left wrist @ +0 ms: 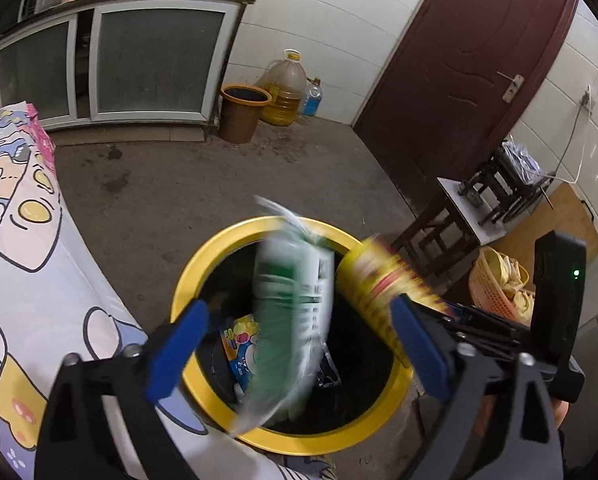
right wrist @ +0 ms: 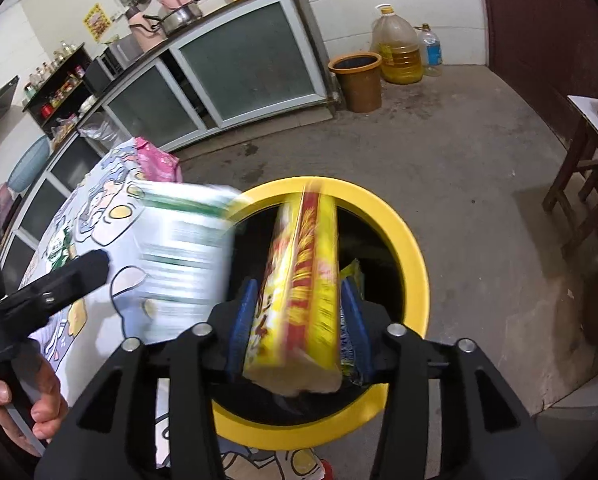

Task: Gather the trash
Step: 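Carry the carton and box to the yellow bin and release both, then grasp the silver snack wrapper with the left tool while the right tool grasps the green milk carton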

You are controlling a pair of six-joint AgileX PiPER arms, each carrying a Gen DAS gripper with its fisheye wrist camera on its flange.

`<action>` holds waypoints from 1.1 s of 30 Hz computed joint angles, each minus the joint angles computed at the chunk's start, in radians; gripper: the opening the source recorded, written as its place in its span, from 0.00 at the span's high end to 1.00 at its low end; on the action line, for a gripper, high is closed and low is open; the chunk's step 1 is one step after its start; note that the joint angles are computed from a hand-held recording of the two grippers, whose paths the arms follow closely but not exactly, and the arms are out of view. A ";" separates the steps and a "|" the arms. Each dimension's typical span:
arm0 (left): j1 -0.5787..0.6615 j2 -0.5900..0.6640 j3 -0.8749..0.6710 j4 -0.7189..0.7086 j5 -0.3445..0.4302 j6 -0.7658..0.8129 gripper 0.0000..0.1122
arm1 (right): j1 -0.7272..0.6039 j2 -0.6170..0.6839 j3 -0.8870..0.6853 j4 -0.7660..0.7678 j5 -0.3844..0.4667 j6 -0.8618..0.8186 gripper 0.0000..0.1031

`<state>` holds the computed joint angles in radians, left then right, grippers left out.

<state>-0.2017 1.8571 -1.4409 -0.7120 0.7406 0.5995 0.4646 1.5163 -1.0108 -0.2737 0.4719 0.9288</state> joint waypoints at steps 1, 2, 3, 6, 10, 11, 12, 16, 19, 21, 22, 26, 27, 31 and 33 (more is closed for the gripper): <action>0.002 -0.005 0.007 0.005 -0.012 -0.007 0.15 | -0.002 -0.002 0.004 -0.006 0.000 0.009 0.48; 0.006 -0.010 0.015 0.011 -0.022 -0.016 0.15 | -0.003 -0.009 0.014 -0.018 0.003 0.032 0.48; 0.019 -0.014 0.020 0.015 -0.023 -0.024 0.15 | -0.007 -0.011 0.019 -0.011 0.005 0.026 0.48; 0.066 -0.028 0.040 -0.015 -0.004 -0.001 0.15 | 0.001 -0.019 0.026 -0.021 0.012 0.044 0.47; 0.146 -0.091 0.107 -0.037 -0.014 0.057 0.15 | 0.023 -0.022 0.018 -0.023 0.017 0.049 0.47; 0.170 -0.113 0.128 -0.044 -0.014 0.077 0.15 | 0.041 -0.022 0.013 -0.044 0.021 0.071 0.47; 0.206 -0.141 0.158 -0.065 -0.012 0.118 0.15 | 0.051 -0.019 0.000 -0.046 0.027 0.072 0.47; 0.366 -0.241 0.236 -0.101 0.027 0.234 0.15 | 0.113 0.004 -0.053 -0.088 0.049 0.107 0.46; 0.512 -0.300 0.272 -0.126 0.090 0.315 0.15 | 0.146 0.039 -0.115 -0.092 0.067 0.105 0.46; 0.645 -0.335 0.285 -0.137 0.149 0.374 0.15 | 0.178 0.074 -0.175 -0.094 0.087 0.096 0.46; 0.692 -0.345 0.290 -0.145 0.170 0.398 0.15 | 0.194 0.093 -0.206 -0.097 0.098 0.092 0.45; 0.950 -0.372 0.287 -0.177 0.277 0.539 0.15 | 0.251 0.183 -0.346 -0.081 0.137 0.063 0.42; 1.000 -0.369 0.281 -0.178 0.292 0.567 0.15 | 0.267 0.204 -0.381 -0.081 0.149 0.057 0.42; 1.188 -0.345 0.262 -0.175 0.346 0.657 0.15 | 0.328 0.303 -0.551 -0.078 0.209 0.007 0.42; 1.253 -0.323 0.251 -0.163 0.359 0.684 0.15 | 0.354 0.360 -0.651 -0.064 0.235 -0.034 0.42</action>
